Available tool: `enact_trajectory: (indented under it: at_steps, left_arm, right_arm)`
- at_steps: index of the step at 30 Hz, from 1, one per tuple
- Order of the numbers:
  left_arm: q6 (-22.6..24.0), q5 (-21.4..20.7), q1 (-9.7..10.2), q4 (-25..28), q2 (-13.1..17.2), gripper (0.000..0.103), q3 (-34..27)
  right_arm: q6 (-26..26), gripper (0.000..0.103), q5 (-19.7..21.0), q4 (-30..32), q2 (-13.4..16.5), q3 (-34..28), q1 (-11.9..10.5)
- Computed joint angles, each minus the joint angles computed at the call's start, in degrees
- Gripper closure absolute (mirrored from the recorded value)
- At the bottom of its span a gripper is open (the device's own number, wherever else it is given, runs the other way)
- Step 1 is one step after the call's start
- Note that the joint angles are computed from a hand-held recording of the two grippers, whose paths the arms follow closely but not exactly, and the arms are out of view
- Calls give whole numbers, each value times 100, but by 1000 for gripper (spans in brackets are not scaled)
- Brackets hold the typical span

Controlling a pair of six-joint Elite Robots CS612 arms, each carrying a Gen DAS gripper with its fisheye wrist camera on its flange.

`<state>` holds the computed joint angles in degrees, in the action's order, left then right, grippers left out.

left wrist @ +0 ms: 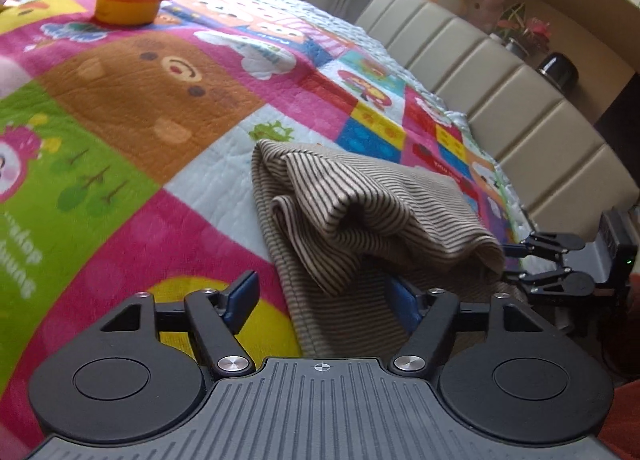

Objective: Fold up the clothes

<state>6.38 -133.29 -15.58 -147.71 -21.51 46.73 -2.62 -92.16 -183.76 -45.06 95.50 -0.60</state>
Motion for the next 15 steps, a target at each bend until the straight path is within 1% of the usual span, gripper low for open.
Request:
enact_trajectory:
  at_steps: [1,2,3,4,5,7,8,10,11,13,15]
  left_arm:
    - [-208,-152,27,-75,0,21,19]
    - [-481,-351,53,-161,31,17,-18]
    - [-780,-554,77,-263,73,14,-70]
    - [-1174,-777,98,-418,143,12,-166]
    - [-1450,-882,95,-476,213,8,-290]
    - [-1962,-1035,78,-558,358,8,-562]
    - [-2050,-983,51,-469,400,8,-666]
    - [-2034,-834,-18,-92,467,8,-847]
    - [-2008,-821,-46,154,509,8,-940]
    - [-2016,-902,-90,516,599,8,-1086]
    - [-2141,-927,-132,560,701,10,-1196]
  right_arm:
    - [327,45,12,-215,-34,116,-35]
    - [731,42,150,-424,-78,242,-97]
    - [1186,36,332,-662,-119,374,-169]
    - [1565,31,469,-892,-140,473,-219]
    - [1964,29,636,-1155,-138,548,-272]
    - [2809,23,939,-1698,-102,657,-372]
    - [3263,22,1095,-1951,-34,639,-414]
    - [3874,21,1292,-2196,140,481,-450]
    - [4015,21,1292,-2205,227,364,-439]
    - [3826,21,1054,-1943,380,77,-349]
    - [3589,21,954,-1688,529,-198,-287]
